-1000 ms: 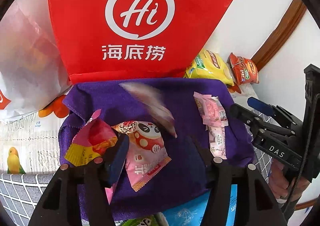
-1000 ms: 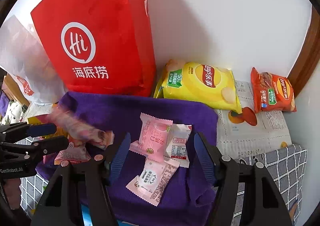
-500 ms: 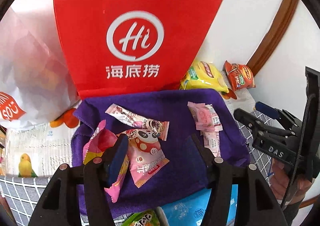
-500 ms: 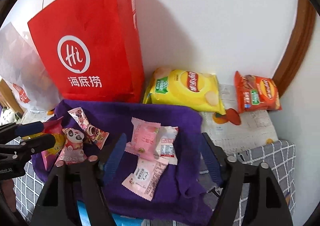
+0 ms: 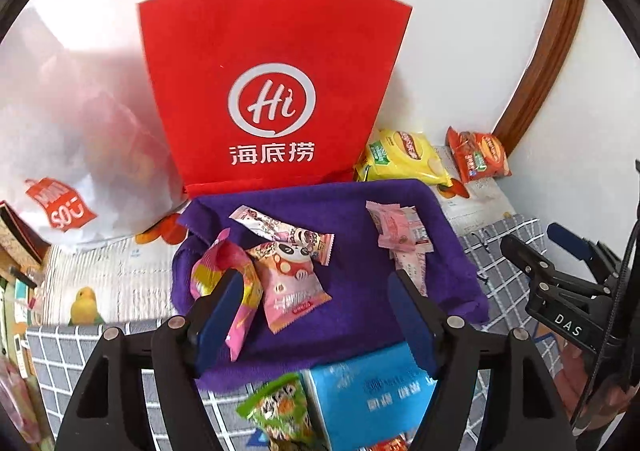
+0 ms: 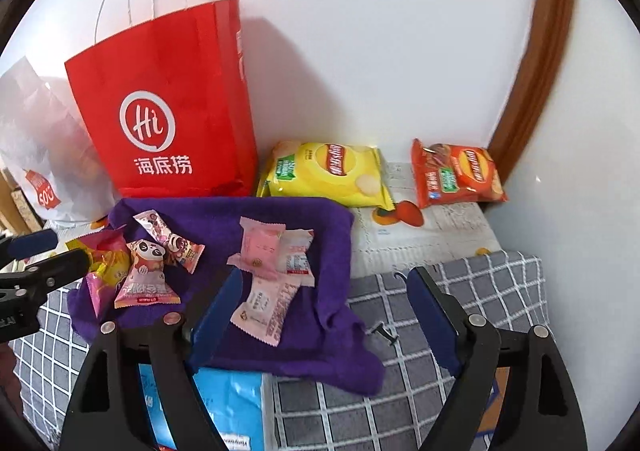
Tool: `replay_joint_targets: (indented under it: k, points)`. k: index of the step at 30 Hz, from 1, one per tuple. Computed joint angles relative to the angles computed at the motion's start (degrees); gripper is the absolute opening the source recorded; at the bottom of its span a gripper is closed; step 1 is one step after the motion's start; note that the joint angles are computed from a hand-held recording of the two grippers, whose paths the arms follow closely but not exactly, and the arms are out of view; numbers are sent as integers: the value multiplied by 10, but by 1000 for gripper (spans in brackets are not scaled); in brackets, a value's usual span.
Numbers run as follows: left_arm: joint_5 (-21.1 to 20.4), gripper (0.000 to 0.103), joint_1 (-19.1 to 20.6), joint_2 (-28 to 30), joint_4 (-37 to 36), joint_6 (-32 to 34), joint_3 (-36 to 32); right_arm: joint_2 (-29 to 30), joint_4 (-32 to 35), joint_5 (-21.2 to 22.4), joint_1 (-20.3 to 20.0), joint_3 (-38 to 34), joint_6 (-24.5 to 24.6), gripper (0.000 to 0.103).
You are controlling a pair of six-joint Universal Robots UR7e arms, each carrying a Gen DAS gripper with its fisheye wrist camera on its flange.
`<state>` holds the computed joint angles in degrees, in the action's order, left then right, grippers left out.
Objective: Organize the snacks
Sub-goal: 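Move both grippers back from the towel toward the snack pile, then grasp red candy packet with right gripper while left gripper grasps yellow chip bag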
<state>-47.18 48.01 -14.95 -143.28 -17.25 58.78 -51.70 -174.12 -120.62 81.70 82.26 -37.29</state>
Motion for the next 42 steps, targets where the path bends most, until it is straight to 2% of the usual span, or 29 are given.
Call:
replay_joint_targets:
  k: [9, 13, 17, 22, 25, 31, 38, 42]
  points:
    - [0, 73, -30, -69, -92, 0, 130, -57, -44, 13, 7, 85, -18, 84]
    - [3, 73, -43, -97, -109, -33, 182, -85, -27, 23, 7, 119, -4, 84]
    - [22, 73, -56, -117, -113, -67, 229, -104, -42, 17, 8, 153, 7, 84]
    - [43, 73, -72, -140, -133, -93, 289, -140, -40, 45, 3, 203, 7, 84]
    - [30, 73, -75, -155, -153, -98, 319, -158, -56, 66, -3, 235, 1, 85]
    - [53, 73, -83, -175, -148, -140, 366, -193, -47, 111, -21, 289, 11, 84]
    - [63, 73, -86, -195, -147, -182, 417, -201, -46, 131, -33, 337, 9, 70]
    - [67, 73, -80, -201, -142, -194, 437, -190, -43, 139, -39, 350, 13, 69]
